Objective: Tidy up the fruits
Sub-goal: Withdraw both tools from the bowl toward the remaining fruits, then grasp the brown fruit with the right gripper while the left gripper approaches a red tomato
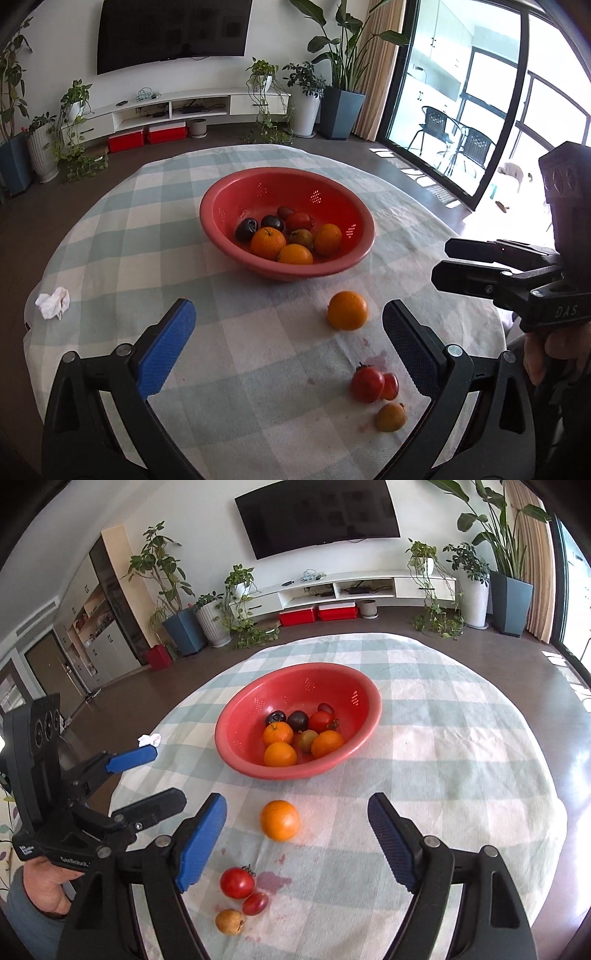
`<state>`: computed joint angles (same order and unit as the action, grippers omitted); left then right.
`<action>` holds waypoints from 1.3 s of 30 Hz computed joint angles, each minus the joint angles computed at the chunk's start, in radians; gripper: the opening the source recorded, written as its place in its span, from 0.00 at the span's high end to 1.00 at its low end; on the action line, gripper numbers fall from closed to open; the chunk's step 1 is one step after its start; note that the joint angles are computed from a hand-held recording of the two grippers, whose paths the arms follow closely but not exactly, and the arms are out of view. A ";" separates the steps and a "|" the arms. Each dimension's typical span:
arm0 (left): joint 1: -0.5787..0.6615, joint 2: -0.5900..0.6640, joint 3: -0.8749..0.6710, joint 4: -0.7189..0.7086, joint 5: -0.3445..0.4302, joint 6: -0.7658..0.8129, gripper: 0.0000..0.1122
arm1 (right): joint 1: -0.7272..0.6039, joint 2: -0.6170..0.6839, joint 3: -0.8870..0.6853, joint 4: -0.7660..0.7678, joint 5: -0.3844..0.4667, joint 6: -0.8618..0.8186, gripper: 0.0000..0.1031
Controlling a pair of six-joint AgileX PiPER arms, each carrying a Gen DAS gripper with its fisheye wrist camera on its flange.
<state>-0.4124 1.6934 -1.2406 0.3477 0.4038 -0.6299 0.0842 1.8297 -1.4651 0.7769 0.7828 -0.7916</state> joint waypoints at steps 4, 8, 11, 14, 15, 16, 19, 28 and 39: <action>-0.063 -0.049 0.096 0.106 0.006 -0.152 0.08 | -0.020 -0.088 0.152 0.070 -0.027 -0.069 0.21; -0.099 -0.091 0.176 0.192 0.014 -0.295 0.08 | -0.007 -0.174 0.314 0.102 -0.084 -0.131 0.21; -0.118 -0.120 0.233 0.269 0.015 -0.417 0.08 | 0.014 -0.211 0.411 0.113 -0.117 -0.145 0.21; -0.133 -0.136 0.273 0.323 0.011 -0.511 0.08 | 0.051 -0.221 0.471 0.097 -0.145 -0.144 0.22; -0.143 -0.139 0.282 0.346 0.012 -0.538 0.08 | 0.070 -0.222 0.482 0.082 -0.159 -0.130 0.23; -0.150 -0.136 0.283 0.367 0.020 -0.556 0.08 | 0.087 -0.224 0.491 0.073 -0.170 -0.120 0.24; -0.177 -0.136 0.290 0.422 0.051 -0.612 0.09 | 0.130 -0.234 0.515 0.068 -0.212 -0.116 0.27; -0.186 -0.155 0.304 0.475 0.085 -0.682 0.08 | 0.181 -0.209 0.513 -0.016 -0.268 -0.006 0.38; -0.184 -0.154 0.313 0.497 0.100 -0.710 0.08 | 0.211 -0.178 0.491 -0.054 -0.287 0.059 0.46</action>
